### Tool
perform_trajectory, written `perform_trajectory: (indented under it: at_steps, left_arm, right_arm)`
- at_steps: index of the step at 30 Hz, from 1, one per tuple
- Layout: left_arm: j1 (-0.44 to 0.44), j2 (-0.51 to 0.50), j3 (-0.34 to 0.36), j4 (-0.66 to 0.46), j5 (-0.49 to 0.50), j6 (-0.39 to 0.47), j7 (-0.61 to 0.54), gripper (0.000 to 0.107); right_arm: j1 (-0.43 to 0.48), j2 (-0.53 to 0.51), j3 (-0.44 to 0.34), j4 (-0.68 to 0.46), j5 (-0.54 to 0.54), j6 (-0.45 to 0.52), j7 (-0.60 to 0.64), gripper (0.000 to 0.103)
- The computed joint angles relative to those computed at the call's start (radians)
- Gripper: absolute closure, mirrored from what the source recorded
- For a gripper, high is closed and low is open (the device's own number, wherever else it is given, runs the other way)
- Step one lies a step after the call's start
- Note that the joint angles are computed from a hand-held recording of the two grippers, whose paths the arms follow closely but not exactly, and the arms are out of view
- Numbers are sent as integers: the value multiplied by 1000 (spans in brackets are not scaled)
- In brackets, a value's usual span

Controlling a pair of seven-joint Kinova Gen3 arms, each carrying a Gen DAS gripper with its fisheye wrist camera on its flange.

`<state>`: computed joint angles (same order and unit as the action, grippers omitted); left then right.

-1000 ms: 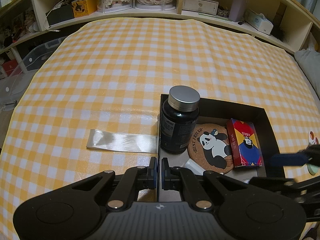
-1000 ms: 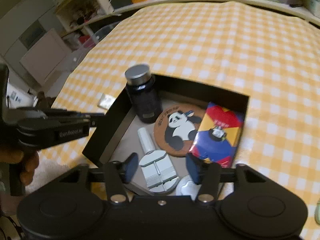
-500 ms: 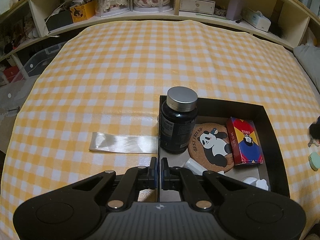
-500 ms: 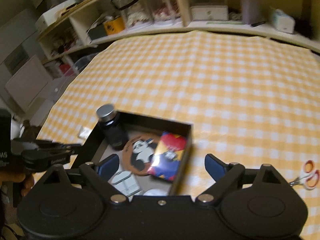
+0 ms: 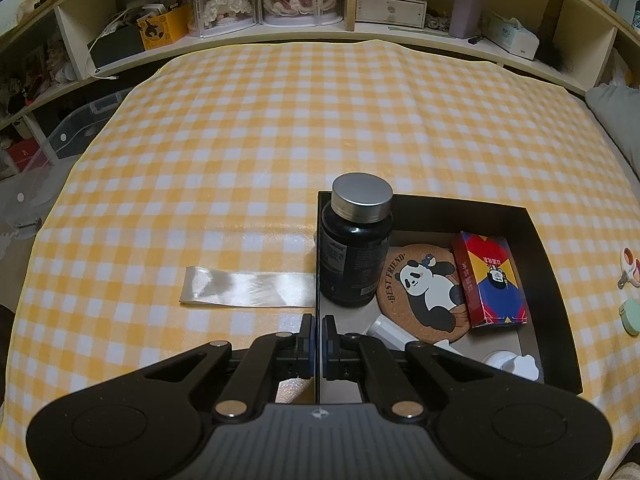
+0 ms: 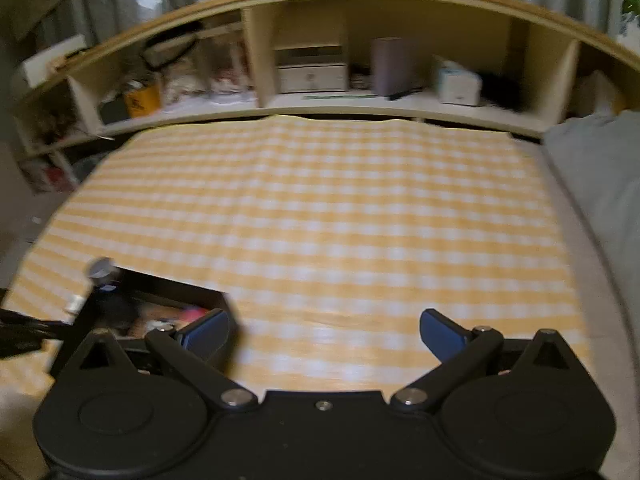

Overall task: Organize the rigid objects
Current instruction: 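Move the right gripper to the mint green round case, then grasp the mint green round case with the right gripper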

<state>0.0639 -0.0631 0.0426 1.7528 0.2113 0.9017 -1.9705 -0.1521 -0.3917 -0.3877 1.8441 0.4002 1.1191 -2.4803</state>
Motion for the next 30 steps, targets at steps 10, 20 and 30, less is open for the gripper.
perform_trajectory:
  at_steps: [10,20,30]
  left_arm:
    - [0,0,0,0,1,0,0,105]
    - [1,1,0,0,1,-1,1,105]
    - [0,1,-1,0,1,0,0,105]
  right_arm:
    - [43,31,125,80,-38,112,-20,0]
    - [29,70,253,116,-214,118,173,13]
    - [24,114,237,85,-227,139,226,46]
